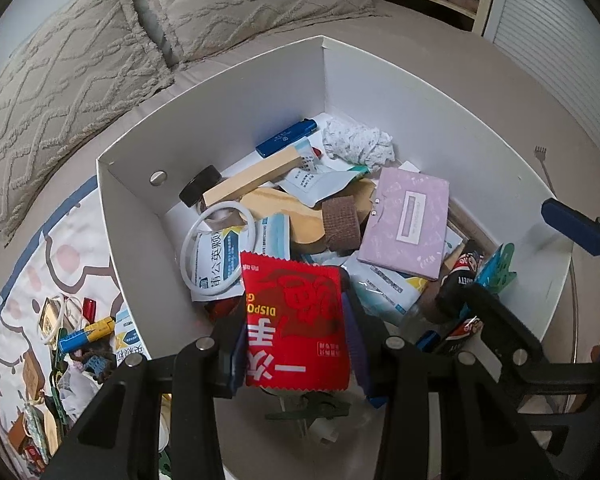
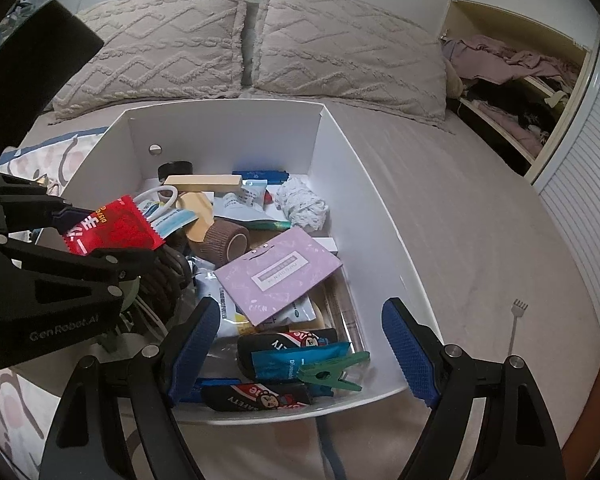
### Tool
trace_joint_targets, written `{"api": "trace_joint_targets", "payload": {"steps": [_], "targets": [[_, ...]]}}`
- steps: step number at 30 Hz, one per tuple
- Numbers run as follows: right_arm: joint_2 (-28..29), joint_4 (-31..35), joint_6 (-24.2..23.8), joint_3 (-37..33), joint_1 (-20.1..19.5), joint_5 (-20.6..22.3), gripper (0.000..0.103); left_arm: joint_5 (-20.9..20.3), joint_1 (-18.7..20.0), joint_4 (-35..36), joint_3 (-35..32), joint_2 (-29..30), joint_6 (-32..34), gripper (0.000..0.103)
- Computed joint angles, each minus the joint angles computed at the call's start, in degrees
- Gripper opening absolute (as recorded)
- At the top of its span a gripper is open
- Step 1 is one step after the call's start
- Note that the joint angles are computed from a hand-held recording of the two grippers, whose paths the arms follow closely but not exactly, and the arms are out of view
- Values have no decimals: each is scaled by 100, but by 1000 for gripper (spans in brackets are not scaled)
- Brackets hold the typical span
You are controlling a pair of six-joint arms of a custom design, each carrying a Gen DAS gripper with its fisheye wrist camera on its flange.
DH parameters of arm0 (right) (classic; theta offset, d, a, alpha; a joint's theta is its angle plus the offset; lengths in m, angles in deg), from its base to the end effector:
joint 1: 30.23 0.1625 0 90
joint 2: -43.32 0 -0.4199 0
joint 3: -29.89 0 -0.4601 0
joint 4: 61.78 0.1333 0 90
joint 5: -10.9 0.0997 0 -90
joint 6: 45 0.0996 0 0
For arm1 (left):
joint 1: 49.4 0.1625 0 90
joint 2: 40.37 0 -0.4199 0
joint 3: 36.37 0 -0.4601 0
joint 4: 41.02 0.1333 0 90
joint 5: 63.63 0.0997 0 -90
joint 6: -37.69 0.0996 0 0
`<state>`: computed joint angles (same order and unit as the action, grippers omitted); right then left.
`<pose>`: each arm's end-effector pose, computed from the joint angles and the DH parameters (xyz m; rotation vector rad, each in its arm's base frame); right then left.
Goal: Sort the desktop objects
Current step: 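Open the left gripper to drop the red packet while the right releases the black box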
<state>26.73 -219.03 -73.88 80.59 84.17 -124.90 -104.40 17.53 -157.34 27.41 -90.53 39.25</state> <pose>0.4301 -0.7984 0.0207 0.7566 -2.1394 0.6322 -0.1323 -0.8433 0.3350 0.3758 2.2708 -0.4478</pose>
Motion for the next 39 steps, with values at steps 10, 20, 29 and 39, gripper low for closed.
{"api": "trace_joint_targets", "payload": {"steps": [10,20,29,39], "targets": [[11,53,-76,-5,3,-1,83,295,-13,-154,135,-32,16,67],[8,65,-41,5,-14,-25,83,367,-21,-432,252,-88,91,67],[-1,92,10,40,-28,28,83,367,-24,-758,476,-239,185,67],[-85,-38,286,133,-71,114,83,239,-60,-1590,982,-585,619,67]]}}
